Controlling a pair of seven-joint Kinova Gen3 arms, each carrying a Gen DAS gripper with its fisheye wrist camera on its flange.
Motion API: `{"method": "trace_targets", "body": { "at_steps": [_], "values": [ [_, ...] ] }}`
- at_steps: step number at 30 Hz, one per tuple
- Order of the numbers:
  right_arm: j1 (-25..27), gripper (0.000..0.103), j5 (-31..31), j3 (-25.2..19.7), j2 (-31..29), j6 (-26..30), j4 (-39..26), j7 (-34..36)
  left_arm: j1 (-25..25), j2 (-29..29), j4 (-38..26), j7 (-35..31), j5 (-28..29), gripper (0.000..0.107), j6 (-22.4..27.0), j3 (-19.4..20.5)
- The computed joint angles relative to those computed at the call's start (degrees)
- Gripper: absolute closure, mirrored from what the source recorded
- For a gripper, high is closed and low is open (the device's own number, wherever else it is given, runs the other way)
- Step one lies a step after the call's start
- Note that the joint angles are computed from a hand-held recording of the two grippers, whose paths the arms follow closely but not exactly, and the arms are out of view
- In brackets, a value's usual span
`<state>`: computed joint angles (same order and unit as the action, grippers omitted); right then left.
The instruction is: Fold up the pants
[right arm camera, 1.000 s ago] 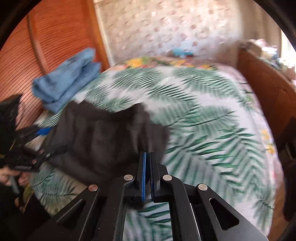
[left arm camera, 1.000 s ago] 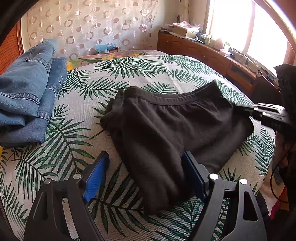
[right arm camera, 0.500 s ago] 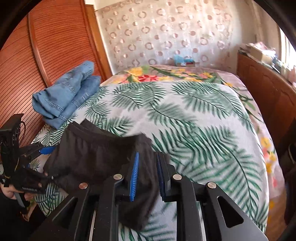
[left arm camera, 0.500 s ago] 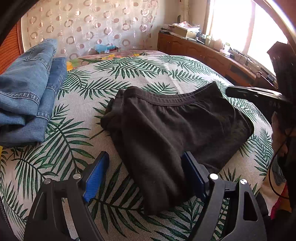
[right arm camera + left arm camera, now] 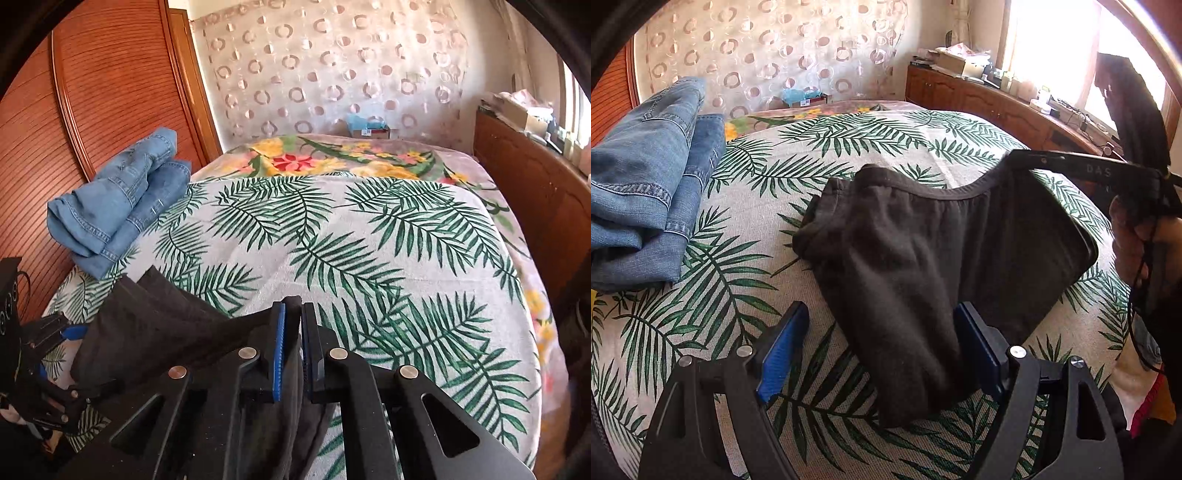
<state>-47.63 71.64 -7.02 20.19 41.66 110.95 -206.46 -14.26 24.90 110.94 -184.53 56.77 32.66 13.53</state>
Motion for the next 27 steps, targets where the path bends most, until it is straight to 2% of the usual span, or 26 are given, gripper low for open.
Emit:
{"method": "trace_targets", "body": {
  "at_steps": [2,4,6,13,17,22,27],
  "values": [
    [-1.4,0.081,-2.1,-0.4,-0.1,3.2,-0.5,2.4,0.0,0.0,0.0,0.1,0.0,0.026,0.1,-0.1],
    [-1.8,0.071,-2.4,-1.0,-0.4,3.7,-0.3,3.6,0.0,-0.1,0.0,0.2,0.0,0.026,0.1,-0.1],
    [-2.1,0.055,-4.5,-1.6,-0.6,4.1,-0.4,5.2,0.2,-0.3,0.0,0.8,-0.2,0.026,0.2,-0.3],
    [-2.5,0.053,-7.7,-1.6,-1.0,2.2,1.1,6.2,-0.5,-2.0,0.4,-1.6,3.3,0.026,0.4,0.0],
    [-2.1,0.052,-8.8,-0.9,-0.6,1.2,0.8,6.2,1.0,-1.7,-1.8,0.3,3.0,0.026,0.7,-1.2],
    [-2.7,0.051,-8.6,0.0,0.3,1.2,0.1,6.5,3.6,0.7,-6.0,6.5,-1.2,0.026,-0.2,-2.0],
    [-3.4,0.045,-7.3,0.2,0.7,1.1,0.6,5.8,4.5,3.4,-9.4,13.3,-7.2,0.026,-0.8,-1.2]
  ]
}}
